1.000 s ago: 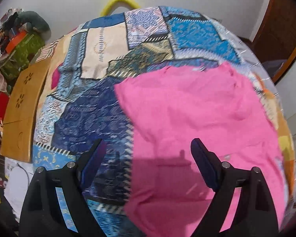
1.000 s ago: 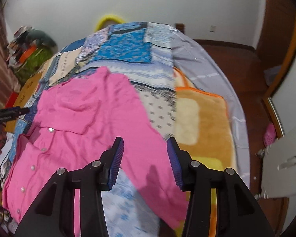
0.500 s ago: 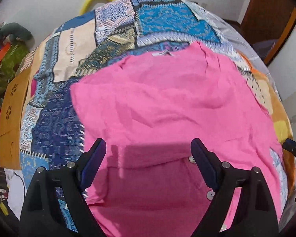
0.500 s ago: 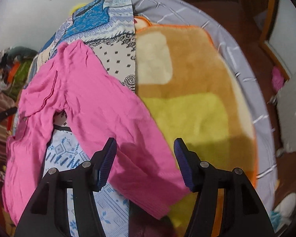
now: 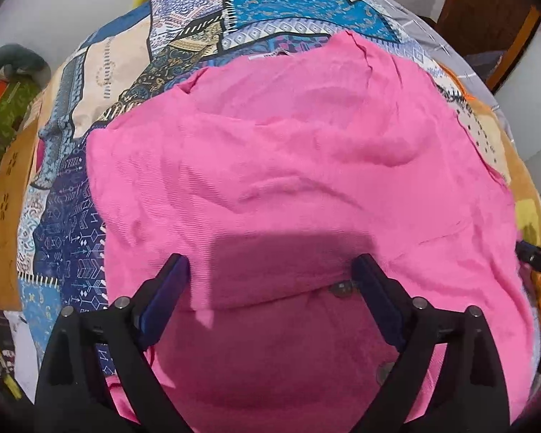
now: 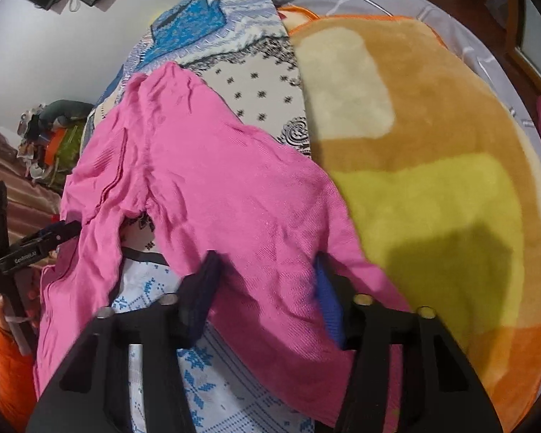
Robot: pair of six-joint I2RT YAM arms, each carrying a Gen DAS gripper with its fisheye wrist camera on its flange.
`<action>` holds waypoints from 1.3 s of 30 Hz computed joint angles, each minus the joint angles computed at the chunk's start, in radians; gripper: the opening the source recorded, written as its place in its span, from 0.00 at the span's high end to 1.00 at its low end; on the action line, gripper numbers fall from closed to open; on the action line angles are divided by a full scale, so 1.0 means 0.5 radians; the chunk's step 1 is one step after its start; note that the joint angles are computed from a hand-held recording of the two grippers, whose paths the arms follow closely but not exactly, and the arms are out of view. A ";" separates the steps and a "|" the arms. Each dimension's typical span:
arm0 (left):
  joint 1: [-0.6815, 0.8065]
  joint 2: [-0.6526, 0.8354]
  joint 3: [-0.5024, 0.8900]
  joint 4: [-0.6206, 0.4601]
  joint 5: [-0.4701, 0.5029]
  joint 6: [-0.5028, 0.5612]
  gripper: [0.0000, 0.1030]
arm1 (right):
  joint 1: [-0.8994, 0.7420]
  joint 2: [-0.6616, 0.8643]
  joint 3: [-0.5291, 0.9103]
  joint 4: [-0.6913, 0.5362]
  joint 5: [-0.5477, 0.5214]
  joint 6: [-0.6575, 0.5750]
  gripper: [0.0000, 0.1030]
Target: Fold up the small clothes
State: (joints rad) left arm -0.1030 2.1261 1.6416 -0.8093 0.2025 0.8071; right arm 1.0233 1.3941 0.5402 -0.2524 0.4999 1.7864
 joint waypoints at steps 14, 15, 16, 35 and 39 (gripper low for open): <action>-0.007 -0.149 -0.209 0.157 -0.016 0.113 0.08 | 0.020 -0.085 0.363 -0.749 0.238 -0.068 0.93; 0.001 -0.151 -0.205 0.151 -0.008 0.116 0.08 | 0.018 -0.090 0.401 -0.824 0.265 -0.061 0.94; 0.014 -0.153 -0.197 0.139 0.004 0.121 0.08 | 0.011 -0.102 0.438 -0.902 0.288 -0.062 0.94; 0.281 -0.065 0.271 -0.217 0.334 0.151 0.08 | -0.335 0.390 1.549 -1.235 0.442 -1.152 0.95; 0.341 -0.037 0.365 -0.264 0.395 0.175 0.08 | -0.411 0.643 1.776 -1.063 0.312 -1.431 0.95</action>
State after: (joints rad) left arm 0.0678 2.1076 1.8240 -0.9411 0.4001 0.8946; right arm 0.8177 1.7156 1.4281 -0.7839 0.6559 1.0712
